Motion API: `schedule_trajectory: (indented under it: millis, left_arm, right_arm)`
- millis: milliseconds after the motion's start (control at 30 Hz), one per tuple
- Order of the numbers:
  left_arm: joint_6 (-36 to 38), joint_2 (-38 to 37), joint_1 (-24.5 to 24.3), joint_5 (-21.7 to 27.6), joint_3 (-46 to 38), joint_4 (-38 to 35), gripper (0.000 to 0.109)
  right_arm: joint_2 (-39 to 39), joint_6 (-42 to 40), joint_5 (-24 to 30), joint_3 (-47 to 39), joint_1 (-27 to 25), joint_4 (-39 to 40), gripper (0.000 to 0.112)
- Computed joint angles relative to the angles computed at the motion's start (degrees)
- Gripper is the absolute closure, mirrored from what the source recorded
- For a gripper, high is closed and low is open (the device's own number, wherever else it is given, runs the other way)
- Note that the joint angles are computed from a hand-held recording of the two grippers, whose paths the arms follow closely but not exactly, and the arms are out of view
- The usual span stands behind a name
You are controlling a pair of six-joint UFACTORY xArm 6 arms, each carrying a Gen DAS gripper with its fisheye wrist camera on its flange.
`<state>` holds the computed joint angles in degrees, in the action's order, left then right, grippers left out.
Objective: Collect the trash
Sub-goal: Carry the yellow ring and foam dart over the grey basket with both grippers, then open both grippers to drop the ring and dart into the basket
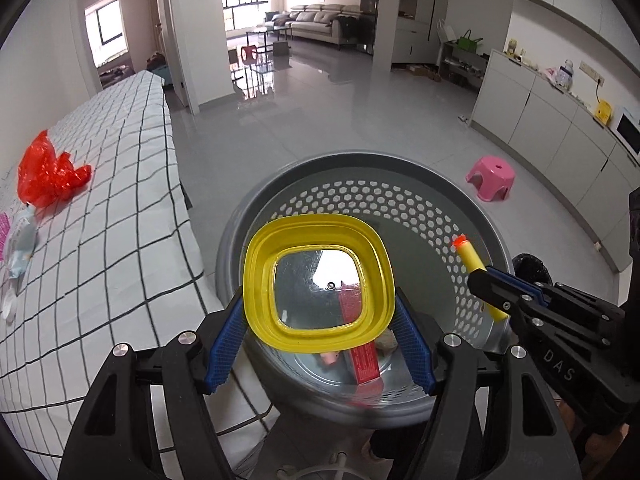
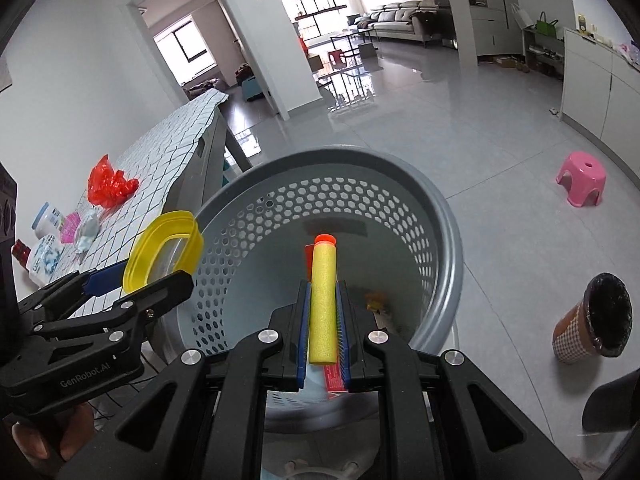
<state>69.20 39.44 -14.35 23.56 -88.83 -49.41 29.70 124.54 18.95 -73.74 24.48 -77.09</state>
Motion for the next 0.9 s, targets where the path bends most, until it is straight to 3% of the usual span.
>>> schedule_trajectory:
  millis: [167,300,700,900]
  left_arm:
    - [-0.7,-0.1,0.0,-0.2,0.4,0.3,0.039]
    - [-2.2,0.1,0.1,-0.7,0.2,1.5,0.038]
    - [-2.1,-0.6,1.0,-0.1,0.7,-0.1,0.033]
    - [-0.5,-1.4,1.7,-0.3,1.2,-2.0,0.029]
  right_arm:
    - [1.2,-3.1,0.3,-1.6,0.0,2.1,0.099]
    - [1.0,-2.8,1.5,-1.5,0.2,2.0,0.073]
    - [0.0,-2.2,3.1,-0.7,1.2,2.2,0.071]
    - [-0.5,-1.7,4.1,-0.8,2.0,1.6,0.065]
